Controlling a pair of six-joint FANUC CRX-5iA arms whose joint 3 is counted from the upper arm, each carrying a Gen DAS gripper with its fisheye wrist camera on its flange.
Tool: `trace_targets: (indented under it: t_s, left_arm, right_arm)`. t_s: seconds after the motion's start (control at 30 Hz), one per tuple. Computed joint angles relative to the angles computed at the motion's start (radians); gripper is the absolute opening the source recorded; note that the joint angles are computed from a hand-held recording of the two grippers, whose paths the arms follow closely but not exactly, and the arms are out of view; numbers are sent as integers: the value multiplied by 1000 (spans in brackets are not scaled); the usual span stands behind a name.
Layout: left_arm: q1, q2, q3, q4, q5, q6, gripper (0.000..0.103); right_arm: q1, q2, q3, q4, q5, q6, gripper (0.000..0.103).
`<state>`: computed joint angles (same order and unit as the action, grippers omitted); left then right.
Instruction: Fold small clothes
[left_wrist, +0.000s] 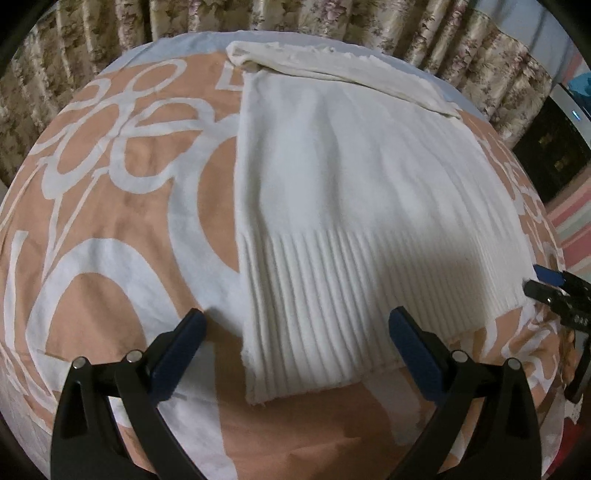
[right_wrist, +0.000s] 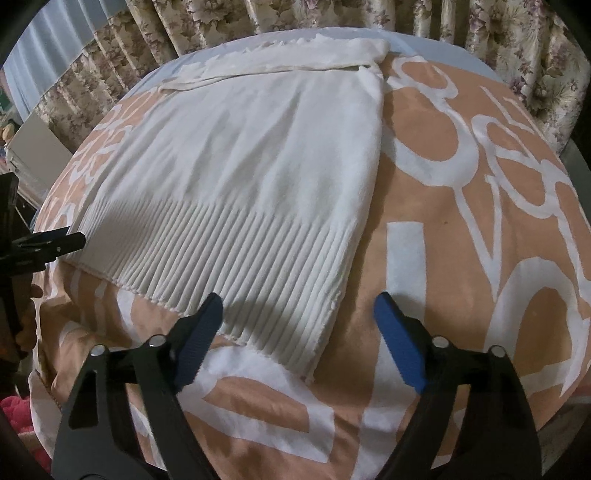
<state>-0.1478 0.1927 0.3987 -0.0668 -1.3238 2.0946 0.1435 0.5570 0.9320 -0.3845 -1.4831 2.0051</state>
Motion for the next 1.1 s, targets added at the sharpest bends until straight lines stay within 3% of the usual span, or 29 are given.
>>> trace_targets:
  t_s: [0.13,0.2,0.27,0.47,0.7,0.73,0.8,0.83,0.9,1.1]
  left_arm:
    - [-32,35,60,-46,-63,-37,99]
    - [-63,71,119,-102,-122,-53,92]
    - [-76,84,139,-115,-135,-71,80]
    - [-68,103,169,-90,-151,-111,63]
    - [-41,99,151,-47,-132,-113,61]
    - [-45,101,157,-52,-137,-112,58]
    - [-53,101,169,-68,-144,-107,46]
    - [-55,102,174,-74,-147,-106,35]
    - [-52,96,172,-72,-134,-125,20]
    - [-37,107,180,-47,-127,-163,15]
  right_arm:
    - [0,19,28,1,-31,-1,66]
    - [6,14,19,18,-22,4,57]
    - [4,11,14,20,-17,9,42]
    - [8,16,23,15,-40,31,36]
    - [-11,98,169,-35,-163,-33,39]
    - [-9,97,169,-34,-165,-32,37]
    - [-3,78,137,-23,-142,-16,21]
    - [-3,74,131,-24,-140,-10,15]
    - [-1,70,128,-28,-140,-3,12]
    - [6,48,99,-31,-98,58,12]
